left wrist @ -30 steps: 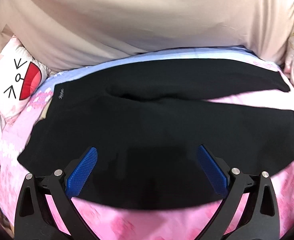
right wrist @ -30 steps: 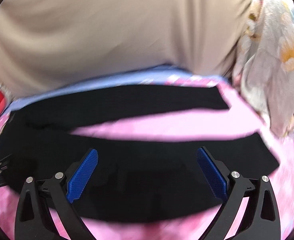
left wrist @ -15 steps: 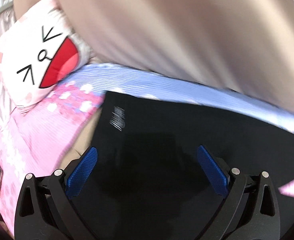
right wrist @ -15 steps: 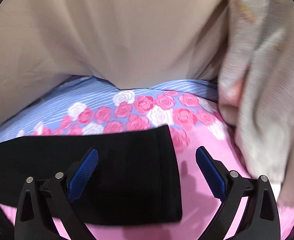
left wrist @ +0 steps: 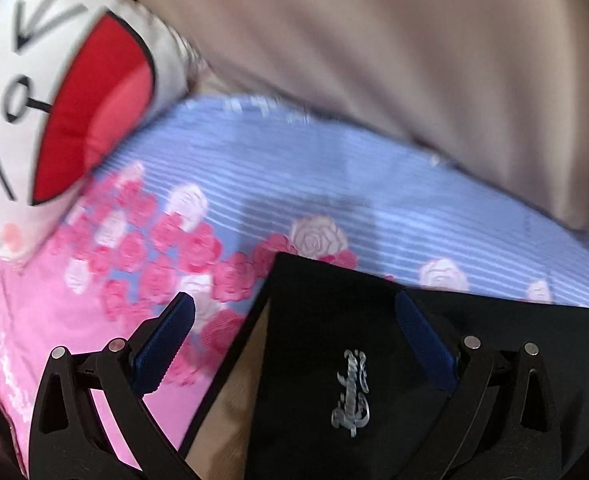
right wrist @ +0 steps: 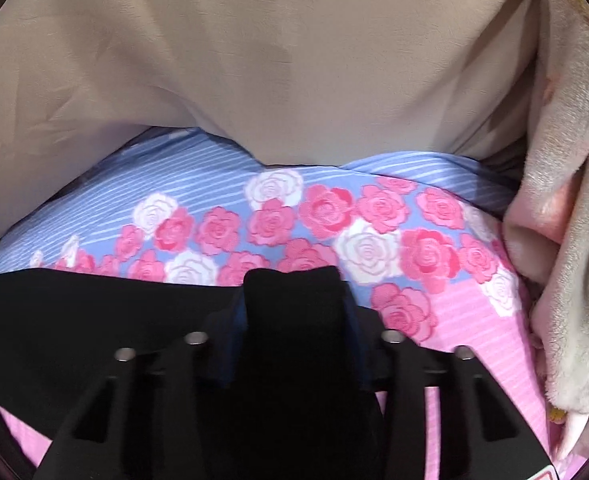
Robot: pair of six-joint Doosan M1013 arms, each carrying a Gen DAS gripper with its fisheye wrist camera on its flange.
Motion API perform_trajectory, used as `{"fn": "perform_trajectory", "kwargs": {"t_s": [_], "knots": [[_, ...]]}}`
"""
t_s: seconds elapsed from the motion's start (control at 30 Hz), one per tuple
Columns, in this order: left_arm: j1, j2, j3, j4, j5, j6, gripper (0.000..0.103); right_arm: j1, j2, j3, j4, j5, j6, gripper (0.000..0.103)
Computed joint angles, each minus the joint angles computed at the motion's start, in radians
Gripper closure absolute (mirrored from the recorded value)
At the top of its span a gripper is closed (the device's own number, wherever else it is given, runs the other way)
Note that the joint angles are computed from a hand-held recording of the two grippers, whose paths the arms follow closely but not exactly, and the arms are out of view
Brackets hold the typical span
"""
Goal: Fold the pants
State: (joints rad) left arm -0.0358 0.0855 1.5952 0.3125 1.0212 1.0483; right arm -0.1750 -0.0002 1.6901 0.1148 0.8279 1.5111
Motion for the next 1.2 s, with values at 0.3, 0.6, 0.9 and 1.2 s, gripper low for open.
{"fn": "perform_trajectory", "kwargs": {"t_s": [0.3,0.6,0.9,1.2], "knots": [[0.063,-0.098,0.056,-0.219,-0.136,0.062,0.082,0.031,-0.064,0.01,0.024,-0.062,-0.011,0.091],[0.034,-0.392,0.176,-0.277,-0.148,0.144,0.082,-0.066,-0.258,0.06,0.239,-0.035,-0.281,0.091],[-0.102,-0.565,0.311,0.015,0.128,-0.021,0.072,-0.187,-0.447,0.198,0.225,0.119,-0.354,0.09],[-0.16,-0.605,0.366,0.108,0.143,-0.263,0.011,-0.327,-0.538,0.283,0.232,0.178,-0.269,0.041]]}}
